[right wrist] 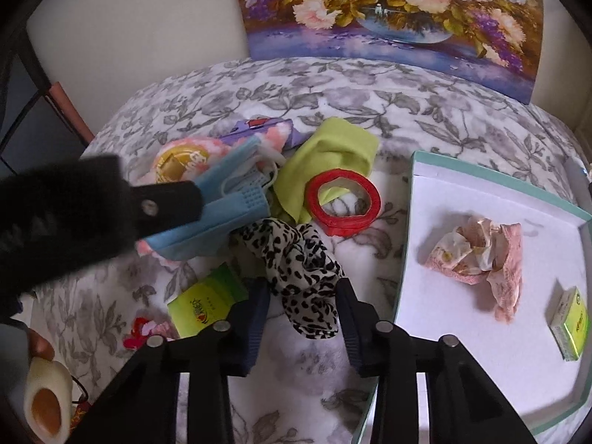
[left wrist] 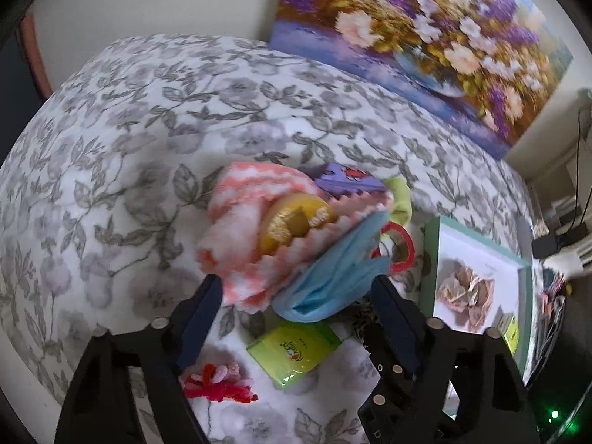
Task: Organize soft objects
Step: 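Grasp the blue face mask with the left tool while the right tool grasps the leopard scrunchie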
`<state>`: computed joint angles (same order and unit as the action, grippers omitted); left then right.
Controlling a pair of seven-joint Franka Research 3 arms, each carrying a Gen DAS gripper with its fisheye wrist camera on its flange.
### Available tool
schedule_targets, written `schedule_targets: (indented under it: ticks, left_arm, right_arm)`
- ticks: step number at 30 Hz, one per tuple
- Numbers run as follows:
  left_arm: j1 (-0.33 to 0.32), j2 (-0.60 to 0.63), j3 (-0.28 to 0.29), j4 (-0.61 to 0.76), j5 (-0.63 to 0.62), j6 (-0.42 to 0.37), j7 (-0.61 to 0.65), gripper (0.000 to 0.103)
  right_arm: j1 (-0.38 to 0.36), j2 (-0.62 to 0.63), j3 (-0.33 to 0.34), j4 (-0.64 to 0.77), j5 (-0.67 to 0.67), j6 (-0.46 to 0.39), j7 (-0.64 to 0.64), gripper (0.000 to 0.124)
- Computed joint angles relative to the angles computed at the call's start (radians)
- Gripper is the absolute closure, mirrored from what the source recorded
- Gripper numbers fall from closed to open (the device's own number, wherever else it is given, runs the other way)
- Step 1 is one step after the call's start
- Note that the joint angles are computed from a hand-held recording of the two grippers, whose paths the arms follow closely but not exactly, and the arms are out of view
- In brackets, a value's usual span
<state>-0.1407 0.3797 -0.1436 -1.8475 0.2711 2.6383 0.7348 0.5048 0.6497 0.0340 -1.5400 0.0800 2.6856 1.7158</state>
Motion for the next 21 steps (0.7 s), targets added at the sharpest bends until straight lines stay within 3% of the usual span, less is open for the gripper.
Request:
schedule_targets:
  ticks: [4,5,14,21]
  left_arm:
    - [0.007,0.038,-0.014,0.031,-0.026,-0.021,0.035,0.042]
    - [0.013,0.044,-0.02,0.033,-0.04,-0.018,0.044,0.051]
    - [0.044,0.08,-0.049,0.036,-0.143,0.011,0.089,0.082]
    - [0.045,0.058,-0.042,0.003,-0.162,0.061,0.069,0.091]
  right_arm:
    - [-0.011,0.008,0.011,0.009,0.015,-0.011,-0.012,0.097]
    - [-0.011,0.01,0.01,0.012,0.017,-0.015,-0.012,0.1]
    - [-0.028,0.018,0.024,0.018,0.05,-0.028,-0.032,0.108]
    - [-0.039,0.007,0.034,0.003,0.076,-0.015,-0.046,0.11]
